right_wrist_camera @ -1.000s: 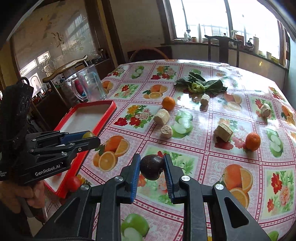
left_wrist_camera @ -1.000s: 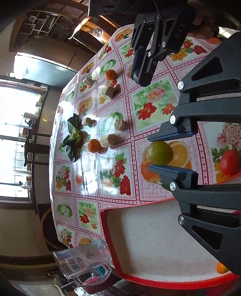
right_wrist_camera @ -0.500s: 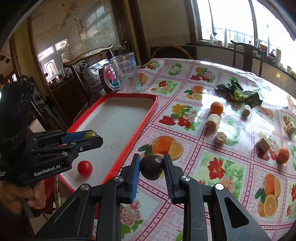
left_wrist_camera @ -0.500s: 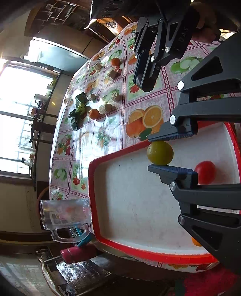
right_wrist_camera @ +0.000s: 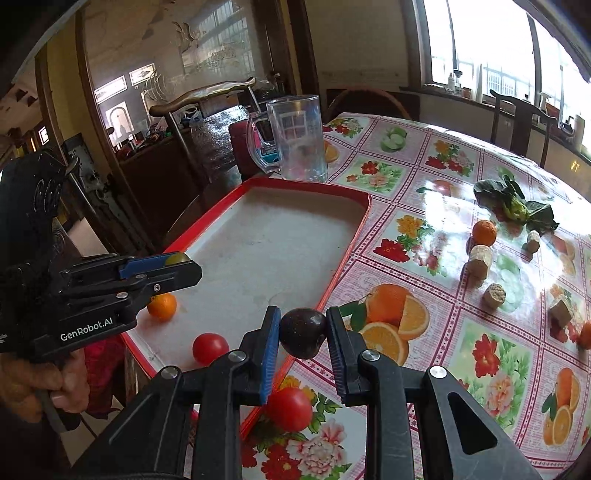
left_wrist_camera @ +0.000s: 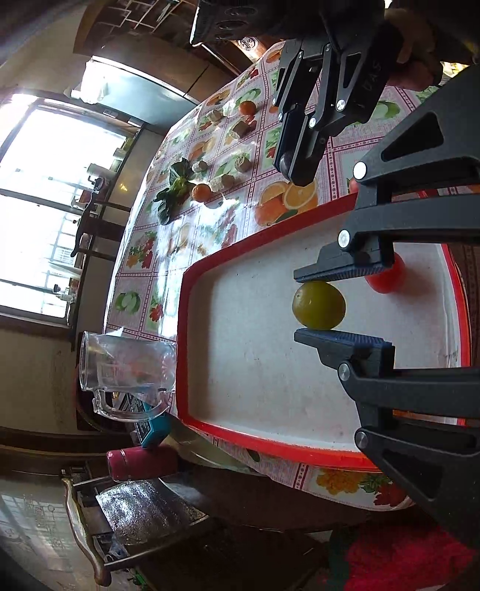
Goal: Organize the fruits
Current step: 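Carry the lime in the left tool while the right tool carries the plum over the tray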
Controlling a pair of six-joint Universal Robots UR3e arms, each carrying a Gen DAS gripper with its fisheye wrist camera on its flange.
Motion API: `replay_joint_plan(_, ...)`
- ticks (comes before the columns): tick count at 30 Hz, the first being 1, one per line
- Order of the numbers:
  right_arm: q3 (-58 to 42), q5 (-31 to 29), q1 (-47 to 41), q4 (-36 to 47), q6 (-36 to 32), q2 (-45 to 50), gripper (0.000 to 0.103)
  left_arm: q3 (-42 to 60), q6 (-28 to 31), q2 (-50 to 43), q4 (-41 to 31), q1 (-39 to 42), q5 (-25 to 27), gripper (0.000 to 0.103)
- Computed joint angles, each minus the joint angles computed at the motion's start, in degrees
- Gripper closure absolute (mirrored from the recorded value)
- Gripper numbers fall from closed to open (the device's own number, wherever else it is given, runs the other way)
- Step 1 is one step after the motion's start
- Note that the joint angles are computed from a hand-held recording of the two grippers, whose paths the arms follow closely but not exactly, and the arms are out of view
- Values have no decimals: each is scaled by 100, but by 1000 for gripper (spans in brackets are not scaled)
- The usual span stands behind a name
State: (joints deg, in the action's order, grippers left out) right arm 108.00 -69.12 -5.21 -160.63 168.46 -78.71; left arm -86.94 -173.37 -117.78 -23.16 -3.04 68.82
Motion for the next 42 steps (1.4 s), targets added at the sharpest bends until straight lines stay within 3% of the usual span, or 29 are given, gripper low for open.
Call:
replay_joint_plan(26,-1707,-266,712,620,92,1354,78,167,-4,-268,-137,538,-114,81)
replay_joint_plan(42,-2465,-344,904,1240,7,2065,74,957,-6,-883,-1016,473,138,81)
